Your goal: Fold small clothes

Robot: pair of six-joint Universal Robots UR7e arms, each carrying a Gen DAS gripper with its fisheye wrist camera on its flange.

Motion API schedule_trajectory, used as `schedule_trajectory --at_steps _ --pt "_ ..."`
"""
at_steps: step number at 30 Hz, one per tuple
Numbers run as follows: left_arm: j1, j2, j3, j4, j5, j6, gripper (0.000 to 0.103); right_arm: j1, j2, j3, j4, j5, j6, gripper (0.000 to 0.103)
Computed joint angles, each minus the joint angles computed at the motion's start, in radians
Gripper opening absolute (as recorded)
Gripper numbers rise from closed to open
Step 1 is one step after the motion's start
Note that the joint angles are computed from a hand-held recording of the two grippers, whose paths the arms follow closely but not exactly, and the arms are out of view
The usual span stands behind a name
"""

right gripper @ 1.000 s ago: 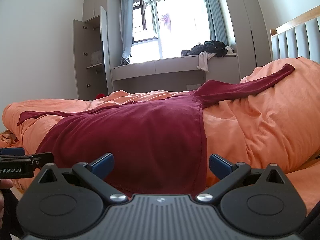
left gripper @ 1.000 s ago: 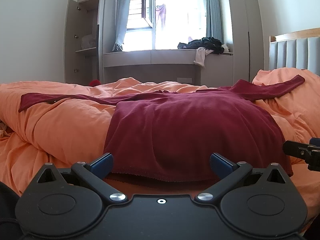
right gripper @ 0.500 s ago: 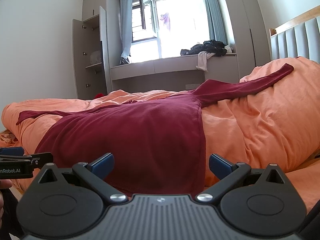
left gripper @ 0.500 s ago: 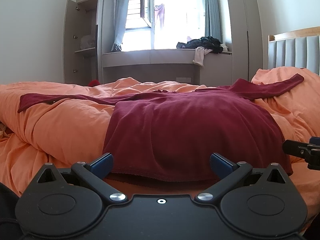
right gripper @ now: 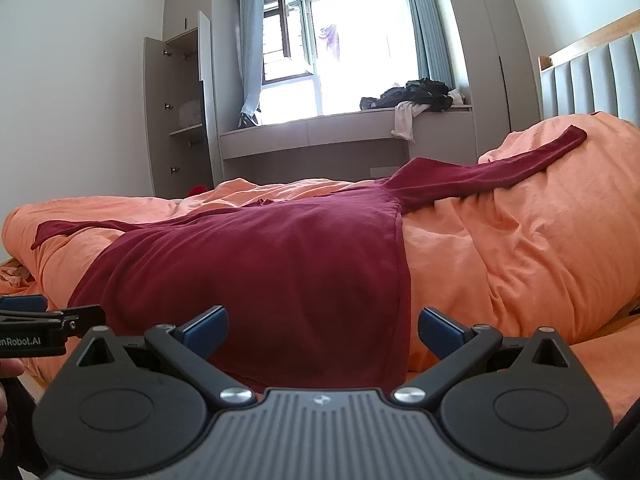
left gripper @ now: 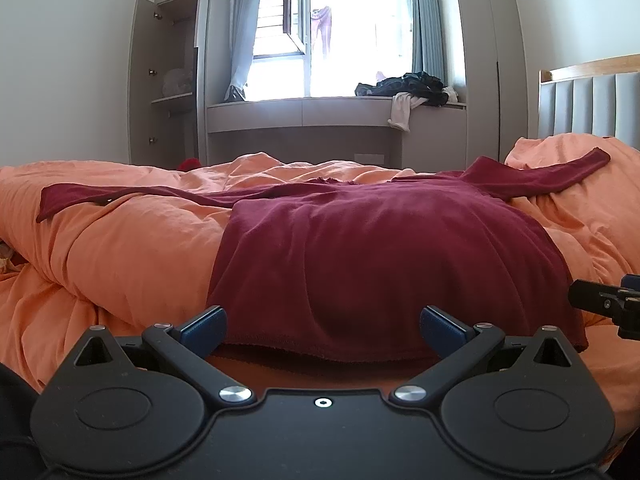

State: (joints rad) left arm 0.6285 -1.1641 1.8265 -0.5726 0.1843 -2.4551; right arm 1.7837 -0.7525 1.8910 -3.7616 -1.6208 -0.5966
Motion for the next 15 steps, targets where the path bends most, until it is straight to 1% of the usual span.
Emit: schedule_trajectory --at_steps 15 --pt "0.000 0.001 -0.002 -0.001 -0.005 -0.001 0.103 -0.002 -0.002 -0.001 0.007 0.000 0.000 0.103"
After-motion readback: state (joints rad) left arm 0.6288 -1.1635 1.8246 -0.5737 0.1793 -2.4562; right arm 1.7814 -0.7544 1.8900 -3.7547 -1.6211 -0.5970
